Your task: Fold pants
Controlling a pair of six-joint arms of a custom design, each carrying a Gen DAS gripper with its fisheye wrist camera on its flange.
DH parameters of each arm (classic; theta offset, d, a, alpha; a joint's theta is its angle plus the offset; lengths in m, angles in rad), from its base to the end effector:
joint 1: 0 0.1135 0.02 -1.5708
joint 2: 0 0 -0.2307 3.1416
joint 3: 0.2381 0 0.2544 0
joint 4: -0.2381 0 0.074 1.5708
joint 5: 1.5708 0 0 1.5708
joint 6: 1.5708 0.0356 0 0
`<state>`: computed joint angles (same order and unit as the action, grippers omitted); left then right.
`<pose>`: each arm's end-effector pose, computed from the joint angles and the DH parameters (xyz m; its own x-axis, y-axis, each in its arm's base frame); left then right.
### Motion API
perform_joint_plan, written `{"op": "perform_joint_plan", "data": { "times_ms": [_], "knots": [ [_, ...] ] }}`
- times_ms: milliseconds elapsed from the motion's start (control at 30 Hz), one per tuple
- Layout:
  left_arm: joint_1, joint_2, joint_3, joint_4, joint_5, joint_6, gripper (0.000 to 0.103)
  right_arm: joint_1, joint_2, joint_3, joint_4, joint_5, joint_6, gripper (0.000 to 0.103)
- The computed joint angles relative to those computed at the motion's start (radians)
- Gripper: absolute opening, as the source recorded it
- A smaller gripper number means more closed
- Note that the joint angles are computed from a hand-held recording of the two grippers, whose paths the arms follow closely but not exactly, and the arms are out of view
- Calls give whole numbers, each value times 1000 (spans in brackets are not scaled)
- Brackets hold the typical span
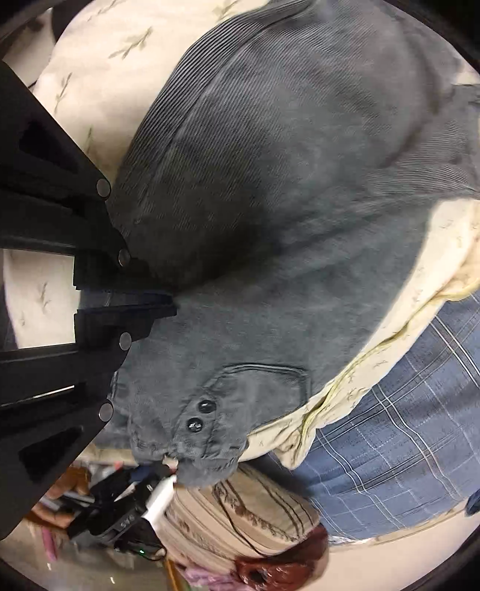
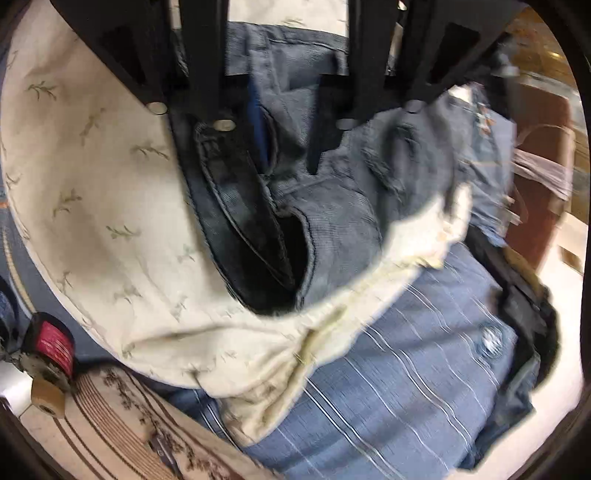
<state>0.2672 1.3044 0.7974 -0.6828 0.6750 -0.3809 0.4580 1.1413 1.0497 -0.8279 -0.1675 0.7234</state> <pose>0.2396 0.0425 0.1740 -0.8379 -0.5303 -0.1295 -0.3161 0.6649 -0.6768 0.2142 0.1122 0.2736 -0.8833 0.2923 -0.3666 0.0775 0.8622 0.5007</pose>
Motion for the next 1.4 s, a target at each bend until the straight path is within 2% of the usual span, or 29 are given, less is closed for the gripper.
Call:
{"op": "perform_joint_plan", "data": {
  "times_ms": [67,100,167,233,333,433,533,600,633,733,767,800,833,867,900,967,1033,1100,1167,1267,1300,1333,1400],
  "knots": [
    [-3,-23,14,-6,-3,15,15,-1,-87,-42,56,23,17,80],
    [-9,-42,18,-9,-17,21,28,7,-112,-42,54,45,25,79],
    [-2,-72,39,-28,-31,34,42,10,-139,-53,44,50,27,77],
    [12,-87,40,-21,-38,22,46,29,-161,-80,20,76,65,69],
    [-5,-43,55,-31,-76,19,49,81,-192,-127,-20,131,132,68],
    [-27,5,102,-79,-95,21,47,87,-216,-187,-22,112,193,63],
    [-37,28,104,-33,-79,-28,47,73,-224,-217,16,54,193,52],
    [-46,51,119,-31,-96,-26,44,75,-212,-213,18,75,213,38],
    [-53,62,128,-30,-106,-36,42,63,-219,-218,20,66,210,38],
    [-79,120,152,-6,-107,-62,31,37,-190,-229,27,24,209,38],
    [-83,137,154,8,-100,-67,23,28,-169,-237,34,6,222,33],
    [-88,151,160,18,-98,-68,16,30,-158,-238,39,1,224,18],
    [-96,150,164,25,-106,-75,14,45,-156,-223,26,39,221,15],
    [-97,138,157,40,-96,-85,4,58,-182,-219,26,72,217,11],
    [-93,89,143,50,-80,-92,4,71,-251,-216,40,105,196,8],
    [-91,-36,102,81,-71,-109,4,120,-318,-173,9,196,165,8],
    [-94,-170,68,68,-67,-106,4,143,-354,-139,-27,225,153,7],
    [-117,-230,32,52,-79,-59,4,161,-358,-98,-98,258,159,7],
    [-153,-228,-16,24,-82,-9,4,184,-302,-65,-220,303,171,7],
    [-205,-122,-87,77,-122,13,4,168,-181,-102,-274,273,223,8],
    [-203,-93,-104,108,-110,-2,4,186,-152,-79,-280,295,227,8],
    [-196,-72,-116,138,-93,-17,4,235,-138,-41,-295,362,224,8],
    [-189,-89,-118,144,-89,-14,4,274,-103,-7,-321,408,250,8]
  ]
}}
